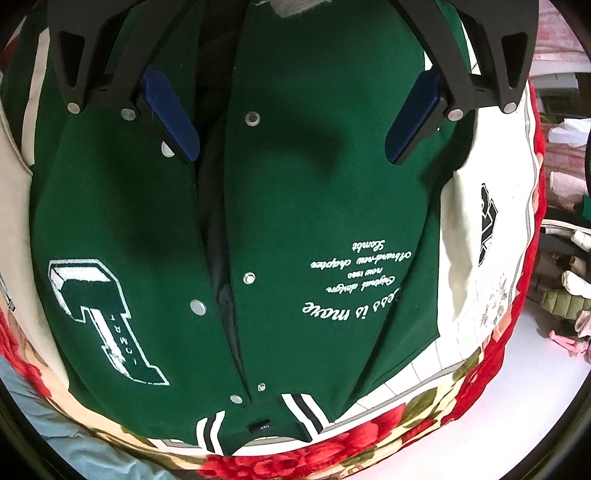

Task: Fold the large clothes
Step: 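Grasp the striped cuff of the cream sleeve with the right gripper, then carry the cuff across the jacket body toward the other sleeve with the right gripper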

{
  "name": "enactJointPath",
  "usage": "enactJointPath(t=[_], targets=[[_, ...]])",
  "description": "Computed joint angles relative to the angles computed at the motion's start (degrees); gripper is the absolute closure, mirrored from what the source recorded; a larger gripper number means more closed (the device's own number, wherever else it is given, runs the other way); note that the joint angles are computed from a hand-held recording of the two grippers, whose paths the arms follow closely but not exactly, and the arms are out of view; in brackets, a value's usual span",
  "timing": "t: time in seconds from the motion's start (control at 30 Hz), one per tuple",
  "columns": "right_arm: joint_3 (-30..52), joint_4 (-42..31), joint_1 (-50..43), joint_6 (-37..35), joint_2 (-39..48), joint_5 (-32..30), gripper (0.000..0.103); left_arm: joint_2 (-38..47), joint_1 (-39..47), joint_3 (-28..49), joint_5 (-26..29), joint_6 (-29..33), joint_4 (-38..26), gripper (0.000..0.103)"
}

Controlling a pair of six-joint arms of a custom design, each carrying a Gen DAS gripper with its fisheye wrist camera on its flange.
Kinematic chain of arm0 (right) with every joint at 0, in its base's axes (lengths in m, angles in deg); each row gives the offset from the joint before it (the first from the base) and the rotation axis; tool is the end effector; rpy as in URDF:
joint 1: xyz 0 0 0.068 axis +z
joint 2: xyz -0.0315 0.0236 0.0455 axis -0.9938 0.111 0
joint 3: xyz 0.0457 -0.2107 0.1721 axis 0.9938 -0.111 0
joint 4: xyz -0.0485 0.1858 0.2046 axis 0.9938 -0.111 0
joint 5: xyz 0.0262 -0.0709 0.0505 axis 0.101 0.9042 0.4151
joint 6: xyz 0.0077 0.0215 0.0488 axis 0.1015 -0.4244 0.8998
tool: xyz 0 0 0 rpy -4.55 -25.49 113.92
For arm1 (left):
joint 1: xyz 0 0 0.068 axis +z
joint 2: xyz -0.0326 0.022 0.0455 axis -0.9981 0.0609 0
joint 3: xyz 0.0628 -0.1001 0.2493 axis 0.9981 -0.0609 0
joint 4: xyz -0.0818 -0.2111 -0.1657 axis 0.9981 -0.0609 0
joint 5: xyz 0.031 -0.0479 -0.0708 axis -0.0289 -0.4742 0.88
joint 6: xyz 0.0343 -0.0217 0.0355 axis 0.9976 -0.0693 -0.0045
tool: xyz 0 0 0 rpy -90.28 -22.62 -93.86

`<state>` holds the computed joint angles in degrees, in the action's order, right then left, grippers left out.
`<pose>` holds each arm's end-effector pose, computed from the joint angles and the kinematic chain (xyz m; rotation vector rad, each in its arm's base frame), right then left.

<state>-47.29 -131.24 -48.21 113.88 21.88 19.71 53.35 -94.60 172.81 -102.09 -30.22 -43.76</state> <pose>0.1377 0.0773 0.1495 2.1261 1.5759 0.0760 0.4361 -0.0541 0.1276 0.3841 2.8554 0.3211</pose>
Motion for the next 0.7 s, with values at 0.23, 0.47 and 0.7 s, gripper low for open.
enactJointPath(t=[0.23,0.47,0.7], targets=[[21.26,-14.88,1.03,-11.79,9.79,7.49,0.087,-0.42,2.67,2.79,1.78,0.55,-1.75,0.000],[48.75,-7.50,-2.94,-40.81,27.39,11.58,0.088,2.36,8.74,10.33,2.35,0.66,-4.61,0.000],[96.45,-4.87,-1.01,-72.38,64.26,3.49,0.088,8.28,18.74,21.19,1.77,-0.35,-8.33,0.000]])
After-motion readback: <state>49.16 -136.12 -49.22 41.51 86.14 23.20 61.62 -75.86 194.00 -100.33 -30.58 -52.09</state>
